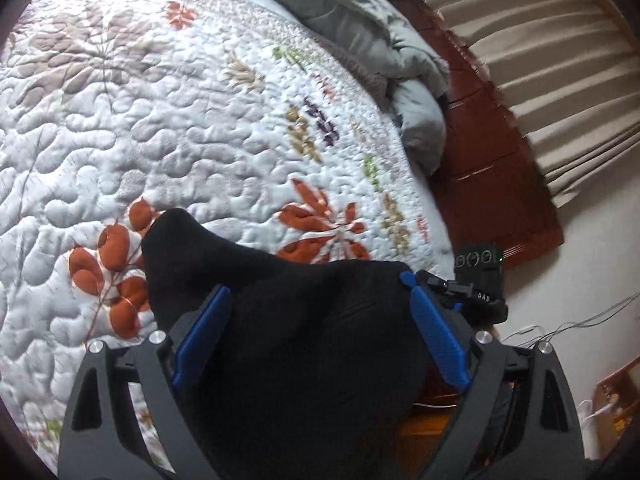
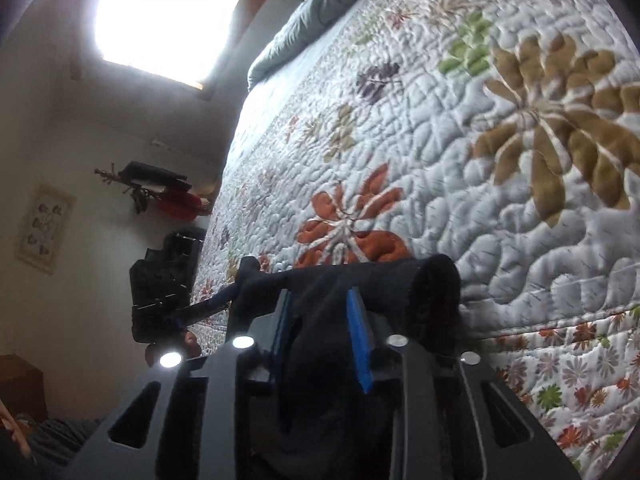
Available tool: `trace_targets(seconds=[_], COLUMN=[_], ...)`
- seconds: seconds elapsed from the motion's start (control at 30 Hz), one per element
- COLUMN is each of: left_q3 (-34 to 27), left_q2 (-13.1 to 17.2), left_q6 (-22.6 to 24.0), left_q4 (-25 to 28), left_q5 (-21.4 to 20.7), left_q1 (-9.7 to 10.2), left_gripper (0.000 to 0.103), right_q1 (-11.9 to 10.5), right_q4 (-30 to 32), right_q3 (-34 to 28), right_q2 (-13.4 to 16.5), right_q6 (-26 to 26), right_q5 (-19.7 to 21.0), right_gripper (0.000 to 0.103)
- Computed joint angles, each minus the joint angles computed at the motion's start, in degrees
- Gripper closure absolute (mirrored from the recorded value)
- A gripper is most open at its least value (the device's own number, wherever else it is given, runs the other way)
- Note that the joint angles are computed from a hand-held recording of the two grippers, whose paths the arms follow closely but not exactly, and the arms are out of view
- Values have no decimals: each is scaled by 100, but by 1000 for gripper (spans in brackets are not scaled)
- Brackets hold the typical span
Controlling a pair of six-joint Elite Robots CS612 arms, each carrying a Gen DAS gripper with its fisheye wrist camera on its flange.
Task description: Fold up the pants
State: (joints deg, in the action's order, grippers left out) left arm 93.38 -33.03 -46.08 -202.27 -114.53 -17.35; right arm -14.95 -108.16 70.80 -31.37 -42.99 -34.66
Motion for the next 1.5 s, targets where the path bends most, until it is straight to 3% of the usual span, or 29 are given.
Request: trace_targets(seconds=[0.03, 0.1, 0.3, 0.4, 0.43, 0.47, 0.57, 0.73, 0.83, 0.9, 1.27, 1.33, 1.4, 1.43, 1.5], left_q3=[-26, -65, -93, 156, 309, 440, 850, 1281, 1326, 1293, 1228, 1310, 1439, 1473, 1489], left_q2=[22, 96, 173, -80, -192, -277, -495, -533, -446, -344, -179, -296, -413, -442, -471], left_q6=[93, 163, 111, 242, 308, 372, 579, 527, 663, 588, 518, 566, 574, 573, 529], left_q4=[122, 83, -46, 15, -103, -204, -614, -1214, -1125, -1047, -1222, -1143, -1277, -1309, -1266], left_q5=[50, 3, -131, 163, 300, 362, 499, 140, 1, -8, -162, -143, 146, 176, 174], left_q1=[-9, 23, 97, 43, 5, -23, -141, -332, -430, -449, -407, -393, -403, -374, -266], left_gripper=[19, 22, 27, 21, 20, 20, 19, 19, 20, 21, 25, 23, 14, 14, 12], right_q1=[-12, -49, -47, -128, -144, -178, -222, -236, -259, -303, -460, -493, -571, -605, -681], right_q4=[69, 435, 302, -19, -61, -140, 66, 183, -272, -373, 44, 44, -138, -207, -341], right_q3=[-47, -185, -130, 237, 338, 541, 918, 1436, 1580, 1555, 1417, 1402, 1388, 1353, 1238], right_q2=[52, 184, 169, -131, -224, -390, -721, -1013, -952, -855, -641, -675, -698, -689, -618], right_q6=[-21, -170, -209, -259, -320, -473, -1030, -1575, -1281, -1116, -1375, -1346, -1137, -970, -461], right_q5=[-2, 184, 237, 285, 312, 316, 252, -142, -451, -485, -269, -304, -272, -216, -57], right_gripper=[103, 103, 103, 97, 86, 82, 82, 82, 86, 102, 103, 103, 103, 97, 65])
